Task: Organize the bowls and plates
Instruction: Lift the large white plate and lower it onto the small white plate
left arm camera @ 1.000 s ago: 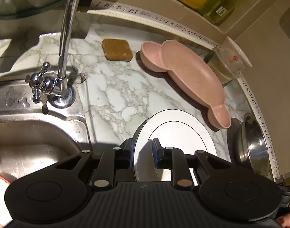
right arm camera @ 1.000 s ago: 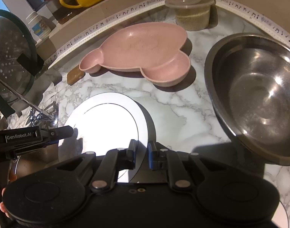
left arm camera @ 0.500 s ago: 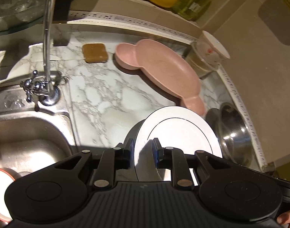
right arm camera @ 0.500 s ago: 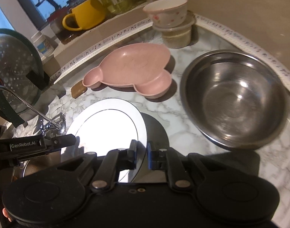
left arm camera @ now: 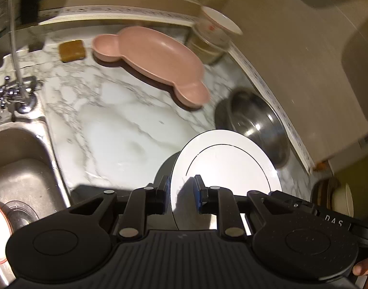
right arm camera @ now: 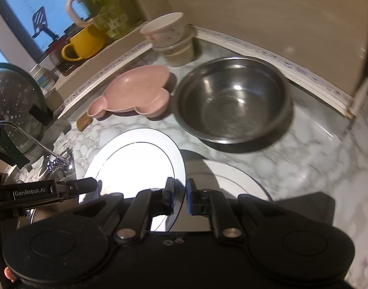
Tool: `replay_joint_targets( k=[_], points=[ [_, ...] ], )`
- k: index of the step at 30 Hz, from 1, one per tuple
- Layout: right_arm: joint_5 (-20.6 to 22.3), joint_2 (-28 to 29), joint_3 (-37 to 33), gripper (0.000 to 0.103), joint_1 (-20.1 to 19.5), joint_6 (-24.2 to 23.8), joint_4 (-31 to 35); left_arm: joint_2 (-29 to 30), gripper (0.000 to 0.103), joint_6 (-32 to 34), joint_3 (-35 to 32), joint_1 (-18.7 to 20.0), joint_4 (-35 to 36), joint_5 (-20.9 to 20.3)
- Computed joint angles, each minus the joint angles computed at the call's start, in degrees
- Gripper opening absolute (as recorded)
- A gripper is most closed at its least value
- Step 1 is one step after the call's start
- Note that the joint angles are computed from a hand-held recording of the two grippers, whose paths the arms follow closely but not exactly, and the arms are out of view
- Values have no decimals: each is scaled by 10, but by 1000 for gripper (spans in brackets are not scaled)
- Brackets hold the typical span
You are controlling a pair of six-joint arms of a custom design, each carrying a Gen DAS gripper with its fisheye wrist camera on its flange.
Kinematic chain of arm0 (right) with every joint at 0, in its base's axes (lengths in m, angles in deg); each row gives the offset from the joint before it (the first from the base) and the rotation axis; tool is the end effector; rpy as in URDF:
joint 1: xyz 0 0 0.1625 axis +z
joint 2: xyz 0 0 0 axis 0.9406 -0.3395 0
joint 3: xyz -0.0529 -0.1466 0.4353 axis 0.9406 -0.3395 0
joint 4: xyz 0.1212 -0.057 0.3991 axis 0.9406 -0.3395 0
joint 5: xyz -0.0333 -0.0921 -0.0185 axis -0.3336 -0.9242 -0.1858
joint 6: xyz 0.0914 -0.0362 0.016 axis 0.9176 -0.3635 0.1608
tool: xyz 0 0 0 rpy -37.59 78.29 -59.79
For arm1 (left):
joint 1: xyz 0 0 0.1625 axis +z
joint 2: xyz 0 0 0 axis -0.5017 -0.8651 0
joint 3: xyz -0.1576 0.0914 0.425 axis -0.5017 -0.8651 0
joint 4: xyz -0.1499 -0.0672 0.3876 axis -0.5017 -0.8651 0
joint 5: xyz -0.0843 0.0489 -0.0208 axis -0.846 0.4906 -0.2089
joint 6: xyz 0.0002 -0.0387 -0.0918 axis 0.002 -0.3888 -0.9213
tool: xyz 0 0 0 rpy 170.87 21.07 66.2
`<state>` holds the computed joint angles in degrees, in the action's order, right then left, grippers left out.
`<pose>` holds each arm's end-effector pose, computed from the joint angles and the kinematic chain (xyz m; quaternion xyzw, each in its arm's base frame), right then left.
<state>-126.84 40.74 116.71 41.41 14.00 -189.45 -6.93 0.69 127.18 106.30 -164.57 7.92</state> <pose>0.3271 -0.5897 -0.0289 0.1690 -0.9407 0.2129 0.2029 0.0434 -0.5745 0.3067 -0.0302 0.9349 -0.3104 0.1694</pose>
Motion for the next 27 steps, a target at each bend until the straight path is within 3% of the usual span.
replay_joint_targets(
  k=[13, 27],
  points=[
    [-25, -50, 102, 11, -22, 36, -63, 24, 19, 18, 27, -33, 28, 6],
    [-27, -43, 118, 11, -41, 37, -71, 51, 19, 49, 32, -37, 22, 33]
  ],
)
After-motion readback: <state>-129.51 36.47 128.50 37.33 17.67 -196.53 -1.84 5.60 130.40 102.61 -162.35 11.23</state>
